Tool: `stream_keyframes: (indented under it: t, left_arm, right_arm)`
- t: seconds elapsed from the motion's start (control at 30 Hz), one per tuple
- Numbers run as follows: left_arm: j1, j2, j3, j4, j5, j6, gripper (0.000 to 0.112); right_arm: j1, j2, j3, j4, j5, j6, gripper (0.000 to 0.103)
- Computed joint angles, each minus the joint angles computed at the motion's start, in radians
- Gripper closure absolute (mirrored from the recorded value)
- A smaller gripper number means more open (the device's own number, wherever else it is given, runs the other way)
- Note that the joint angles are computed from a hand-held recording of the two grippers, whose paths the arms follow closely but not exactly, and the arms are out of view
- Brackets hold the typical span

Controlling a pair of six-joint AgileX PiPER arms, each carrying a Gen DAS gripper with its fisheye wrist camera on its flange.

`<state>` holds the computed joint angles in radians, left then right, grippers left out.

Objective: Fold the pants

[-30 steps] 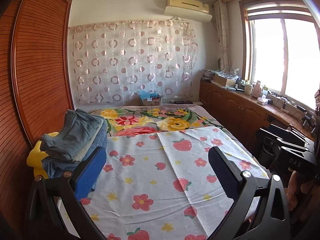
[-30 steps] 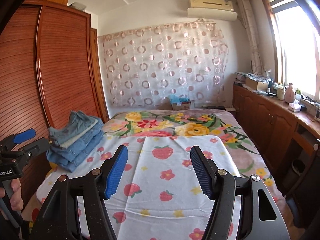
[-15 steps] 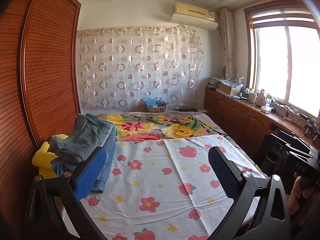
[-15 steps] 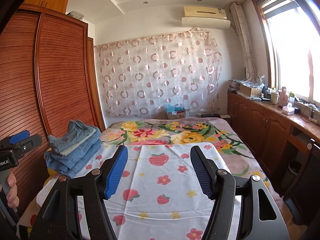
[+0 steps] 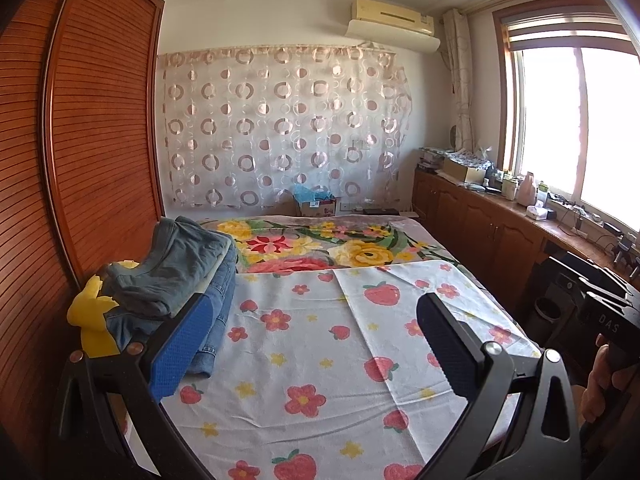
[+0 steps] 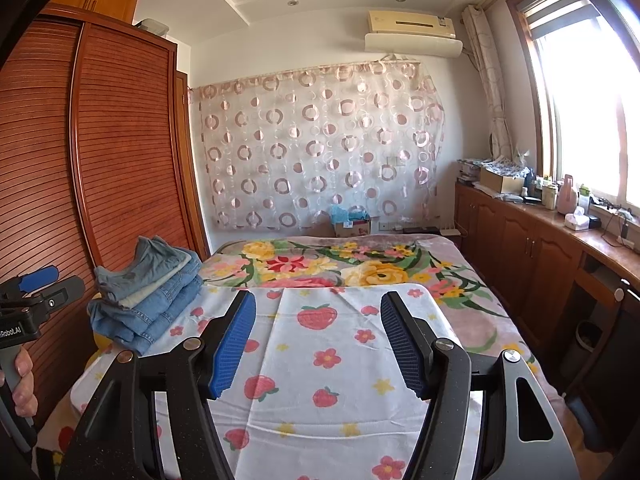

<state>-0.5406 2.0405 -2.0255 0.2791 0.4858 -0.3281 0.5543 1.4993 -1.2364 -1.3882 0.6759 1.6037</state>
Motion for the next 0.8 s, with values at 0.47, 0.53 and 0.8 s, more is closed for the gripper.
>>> stream_keyframes:
  t: [0.47,0.53,0.8]
  left_arm:
    - [-0.001,0.001,-0.004,0.002,0.003,0.000,0.010]
    - [0.000,0.001,-0.002,0.001,0.002,-0.001,0.010]
    - [-0.002,0.002,-0.009,0.003,0.008,-0.001,0.010]
  right_arm:
    - [-0.015,-0.008,0.011,-0.004,-0.018,-0.004,0.036]
    - [-0.017,-0.009,0.012,-0.002,-0.021,-0.007,0.036]
    - [-0.038,-0.020,0.023,-0.003,-0.049,-0.015,0.036]
